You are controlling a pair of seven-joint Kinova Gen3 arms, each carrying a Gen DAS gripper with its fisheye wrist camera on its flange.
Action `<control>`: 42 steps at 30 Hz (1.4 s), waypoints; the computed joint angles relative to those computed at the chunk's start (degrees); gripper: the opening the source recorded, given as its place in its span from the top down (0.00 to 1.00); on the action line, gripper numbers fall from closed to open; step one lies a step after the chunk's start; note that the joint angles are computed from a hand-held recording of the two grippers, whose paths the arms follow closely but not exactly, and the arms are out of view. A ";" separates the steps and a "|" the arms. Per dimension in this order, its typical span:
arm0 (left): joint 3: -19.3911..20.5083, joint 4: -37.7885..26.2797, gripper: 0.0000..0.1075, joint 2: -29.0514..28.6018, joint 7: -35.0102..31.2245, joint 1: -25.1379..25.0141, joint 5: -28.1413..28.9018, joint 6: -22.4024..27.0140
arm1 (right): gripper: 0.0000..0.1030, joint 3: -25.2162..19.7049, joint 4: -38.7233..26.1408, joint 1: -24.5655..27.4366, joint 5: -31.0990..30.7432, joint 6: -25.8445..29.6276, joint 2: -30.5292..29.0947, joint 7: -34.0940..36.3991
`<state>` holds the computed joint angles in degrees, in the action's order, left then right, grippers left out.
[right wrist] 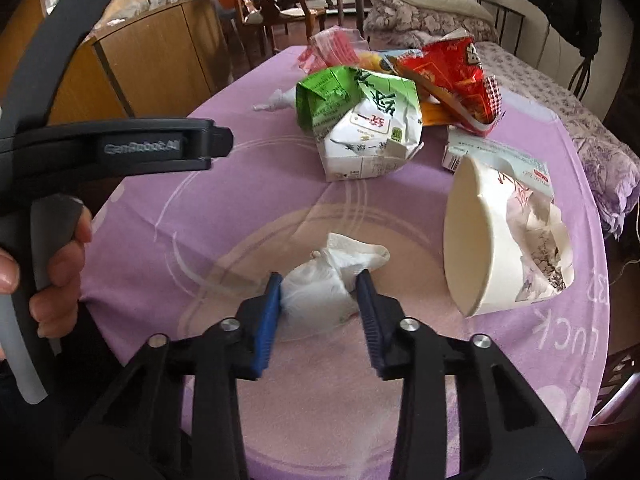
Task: Collect trash
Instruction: 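Close the right gripper on the crumpled white tissue, then grasp the green drink carton with the left gripper while the right holds the tissue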
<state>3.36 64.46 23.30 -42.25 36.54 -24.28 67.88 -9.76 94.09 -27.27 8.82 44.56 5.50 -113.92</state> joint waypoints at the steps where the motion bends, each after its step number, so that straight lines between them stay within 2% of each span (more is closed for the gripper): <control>1: 0.05 -0.12 0.09 0.16 -0.04 -0.09 0.17 0.11 | 0.73 0.18 0.47 0.66 -1.89 -1.14 -0.42 1.41; 2: 0.07 0.00 0.09 0.13 -0.04 -0.24 0.40 -0.02 | 0.73 -0.71 1.21 2.28 -3.52 -2.32 -1.13 2.28; 4: 0.11 0.44 0.09 -0.07 0.11 -0.39 0.71 -0.43 | 0.73 0.46 3.33 2.34 -3.98 -4.93 -3.53 1.50; 7: 0.41 1.29 0.09 -0.49 0.04 -0.76 1.38 -1.49 | 0.73 1.62 7.09 3.50 -2.66 -9.20 -7.39 -4.04; 9: 0.55 0.85 0.09 -0.14 -0.23 -0.56 1.43 -1.26 | 0.72 0.40 8.68 6.18 0.15 -10.45 -9.24 -8.70; 12: 0.50 1.66 0.09 -0.47 0.18 0.78 0.25 -1.98 | 0.72 -3.30 9.25 11.69 5.72 -8.92 -10.42 -15.69; 15: 1.80 2.24 0.09 -1.14 -1.93 1.37 0.72 -3.13 | 0.72 -0.47 8.79 10.75 8.45 -5.95 -10.28 -20.50; 20: 4.31 0.80 0.10 -1.52 -8.14 1.06 7.03 -5.66 | 0.72 1.03 7.82 12.40 8.05 -3.38 -9.58 -20.99; 23: 7.22 -3.41 0.10 0.37 -12.46 -1.37 14.02 -4.84 | 0.72 1.34 7.34 12.92 9.30 -1.96 -9.02 -22.35; 25: 6.79 -7.00 0.10 2.26 -13.91 -1.09 17.04 -3.55 | 0.72 1.57 7.09 13.07 9.86 -0.90 -8.68 -22.98; 29: 5.10 -16.34 0.10 7.80 -13.25 1.07 19.13 2.57 | 0.72 2.62 7.09 13.48 8.01 -0.77 -8.34 -21.77; 34: 3.69 -27.68 0.22 14.31 -13.15 1.58 21.66 10.20 | 0.72 2.57 6.62 13.26 7.63 -0.35 -7.82 -20.63; 36: 3.25 -28.69 0.24 14.86 -12.63 1.53 22.78 10.93 | 0.72 2.63 6.51 13.19 7.62 -0.20 -7.74 -20.60; 39: 3.10 -26.33 0.24 12.91 -13.24 0.14 24.32 9.00 | 0.72 2.83 6.45 13.14 6.85 -0.45 -7.67 -19.79; 42: 2.50 -24.88 0.23 10.53 -15.65 -0.97 23.42 8.31 | 0.72 2.58 6.56 12.93 7.12 -0.94 -7.78 -19.45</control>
<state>5.86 39.58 33.84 -57.90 35.58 -0.86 76.19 -7.18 100.65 -14.35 15.93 43.62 -2.28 -133.37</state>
